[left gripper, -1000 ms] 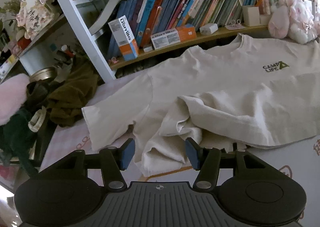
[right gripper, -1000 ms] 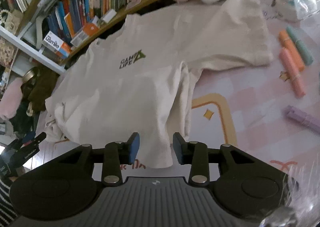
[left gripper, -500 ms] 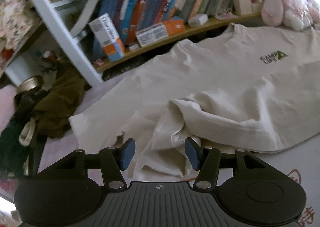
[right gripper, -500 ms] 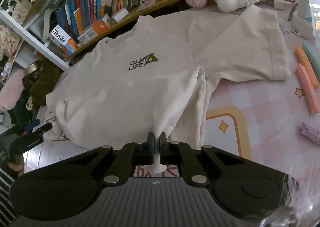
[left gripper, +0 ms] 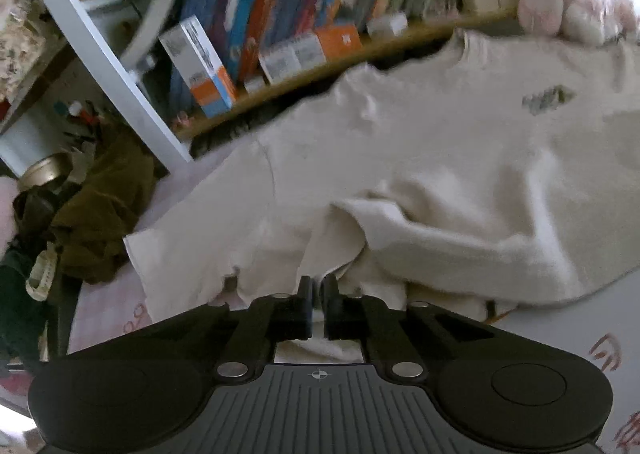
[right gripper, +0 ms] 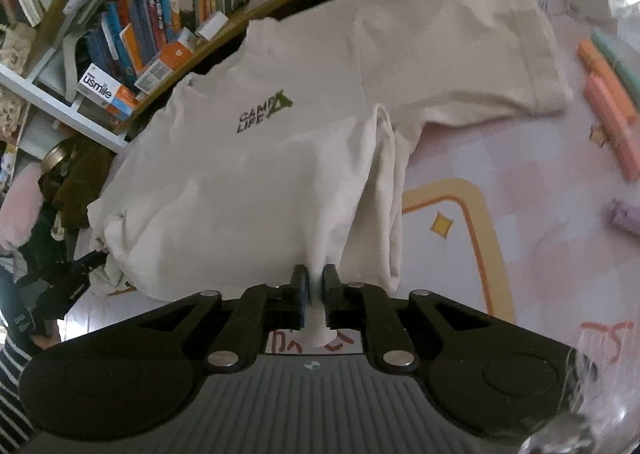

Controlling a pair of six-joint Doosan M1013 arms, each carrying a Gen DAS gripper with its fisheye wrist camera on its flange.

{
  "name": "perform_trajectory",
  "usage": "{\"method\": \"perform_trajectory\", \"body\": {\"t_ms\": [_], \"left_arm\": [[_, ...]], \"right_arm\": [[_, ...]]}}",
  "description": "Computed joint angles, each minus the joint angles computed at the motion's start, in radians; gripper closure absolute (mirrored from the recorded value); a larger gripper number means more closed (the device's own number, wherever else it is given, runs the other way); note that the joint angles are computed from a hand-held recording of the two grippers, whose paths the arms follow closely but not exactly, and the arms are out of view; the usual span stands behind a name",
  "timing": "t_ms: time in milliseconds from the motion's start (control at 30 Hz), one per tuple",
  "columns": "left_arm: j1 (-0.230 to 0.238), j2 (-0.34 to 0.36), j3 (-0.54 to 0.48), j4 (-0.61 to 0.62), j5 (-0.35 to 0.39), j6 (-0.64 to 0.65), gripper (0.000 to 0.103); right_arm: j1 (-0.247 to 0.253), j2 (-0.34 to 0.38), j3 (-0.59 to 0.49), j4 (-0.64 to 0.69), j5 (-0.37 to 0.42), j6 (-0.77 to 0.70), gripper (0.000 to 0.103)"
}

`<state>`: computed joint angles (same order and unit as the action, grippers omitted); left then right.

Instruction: Fold clothes

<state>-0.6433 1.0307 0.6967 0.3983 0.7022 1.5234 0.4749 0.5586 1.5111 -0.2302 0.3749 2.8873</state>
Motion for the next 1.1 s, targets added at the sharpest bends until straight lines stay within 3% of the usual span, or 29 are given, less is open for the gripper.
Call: {"method": "perform_trajectory", "body": {"t_ms": [100,233,433,600,767,867,967,1100], "left_arm": [[0.0,-0.044,0.066,0.03,-0.08,-0.067,0.1],[0.009,-0.118,0.17,0.086,-0.174,-0.206,0.1],[0.033,-0.239,0.335,0.119,-0.3,-0.359,0.1],[0.053,-0.353,0.498,0.087,-0.405,-0.356,0.1],[0.086,-0.455,0.651,-0.164,-0.495,-0.108,0.1],[0.104,-0.497,0.715,-0.42,-0.511,0.173,0.1],[0.12,-0.527,0.763,-0.694,-0.487,0.489,0.1],[0.137,-0.546,0.8,-0.936,-0.438,0.762,0.1]], "right_arm": [[-0.002,0.001,0.002,0.032,-0.007,-0.039,0.097],[0.01,-0.026,0.026,-0.116,-0.024,0.09,0.098],[0.048,-0.079,0.052,-0.333,0.041,0.308,0.098],[0.102,-0.131,0.071,-0.38,0.118,0.365,0.098],[0.165,-0.171,0.09,-0.357,0.202,0.411,0.098],[0.203,-0.184,0.1,-0.36,0.245,0.465,0.098],[0.233,-0.188,0.106,-0.351,0.288,0.503,0.098],[0.261,-0.187,0.108,-0.316,0.341,0.541,0.098]]}}
